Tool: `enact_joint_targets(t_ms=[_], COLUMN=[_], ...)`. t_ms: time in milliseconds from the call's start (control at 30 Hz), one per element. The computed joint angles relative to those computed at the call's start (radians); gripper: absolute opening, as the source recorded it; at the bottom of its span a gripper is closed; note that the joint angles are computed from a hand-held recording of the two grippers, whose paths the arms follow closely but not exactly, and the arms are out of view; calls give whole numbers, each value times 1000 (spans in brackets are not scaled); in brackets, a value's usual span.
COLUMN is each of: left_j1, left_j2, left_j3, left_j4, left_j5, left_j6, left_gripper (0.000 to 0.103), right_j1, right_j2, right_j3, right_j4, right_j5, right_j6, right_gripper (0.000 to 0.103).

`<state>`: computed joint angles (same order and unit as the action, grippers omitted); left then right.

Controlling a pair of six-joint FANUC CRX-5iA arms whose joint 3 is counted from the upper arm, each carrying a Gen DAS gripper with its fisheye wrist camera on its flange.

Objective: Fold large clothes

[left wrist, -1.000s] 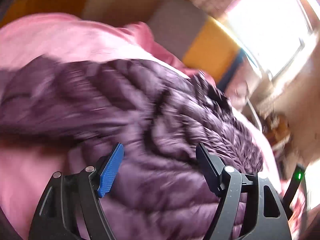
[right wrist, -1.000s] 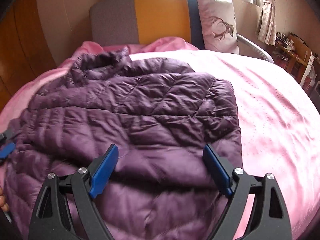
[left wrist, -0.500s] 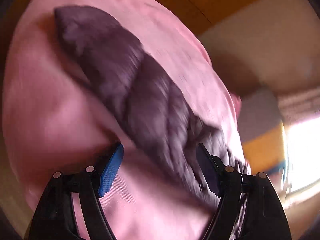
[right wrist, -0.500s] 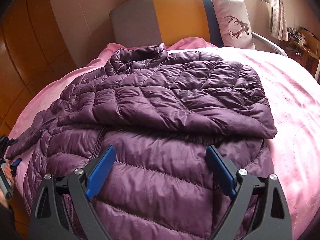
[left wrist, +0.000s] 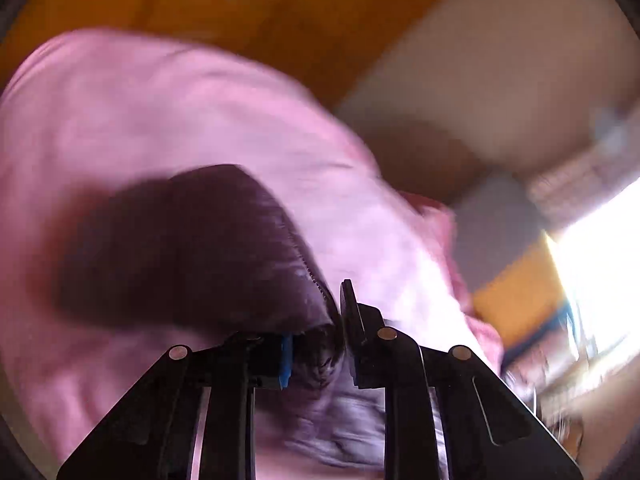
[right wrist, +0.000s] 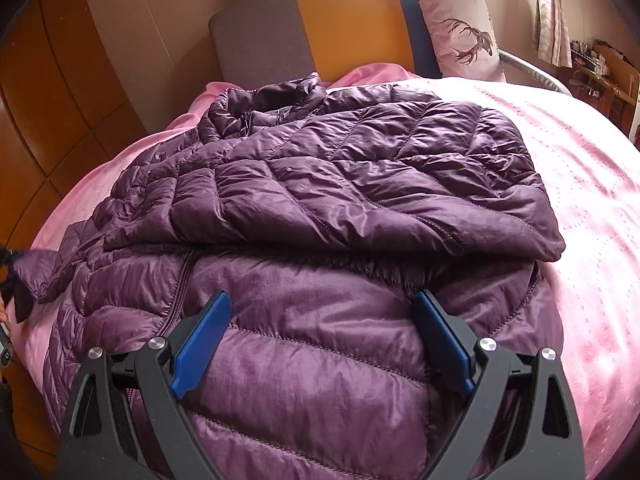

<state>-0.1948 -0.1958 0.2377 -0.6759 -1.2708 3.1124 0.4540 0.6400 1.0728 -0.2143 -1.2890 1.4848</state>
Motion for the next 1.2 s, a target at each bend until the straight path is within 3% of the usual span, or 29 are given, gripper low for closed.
enact_joint_targets(t_ms=[167, 267, 433, 567, 667, 700, 733, 867, 967, 1067, 1133, 1200], left_j1=[-51, -85, -134, -152, -161, -163, -180, -188, -220, -264, -299, -285], left_j2=[134, 251, 440, 538, 577, 582, 579, 498, 416, 388, 401, 400], left_j3=[137, 238, 403, 477, 497, 493, 489, 383, 298, 291, 326, 322], left_j4=[63, 169, 311, 387, 410, 421, 411, 378, 284, 166, 68, 69], left_j5=[164, 258, 252, 210, 185, 183, 185, 235, 261, 168, 9, -55], left_j6=[-244, -466, -743, -824, -844, -849, -835, -779, -630, -507, -425, -386], left_gripper=[20, 20, 20, 20, 46, 61, 66, 67, 71, 71, 71, 71], right_j1=[-9, -17, -33, -42, -48, -49, -50, -55, -67, -91, -109, -111], right_j2=[-4, -11, -27, -43, -50, -51, -53, -51, -56, -69, -59, -18], right_j3=[-1, -4, -18, -45, -60, -63, -65, -58, -56, -52, -13, 70], right_j4=[-18, -34, -53, -56, -59, -61, -61, -70, -103, -189, -268, -315], right_j5=[0, 0, 8, 21, 25, 25, 25, 17, 20, 30, 14, -26], right_j6=[-9, -18, -31, -38, -47, -47, -45, -45, -50, -39, -33, -39], right_gripper=[92, 92, 92, 92, 92, 92, 92, 92, 91, 88, 86, 84])
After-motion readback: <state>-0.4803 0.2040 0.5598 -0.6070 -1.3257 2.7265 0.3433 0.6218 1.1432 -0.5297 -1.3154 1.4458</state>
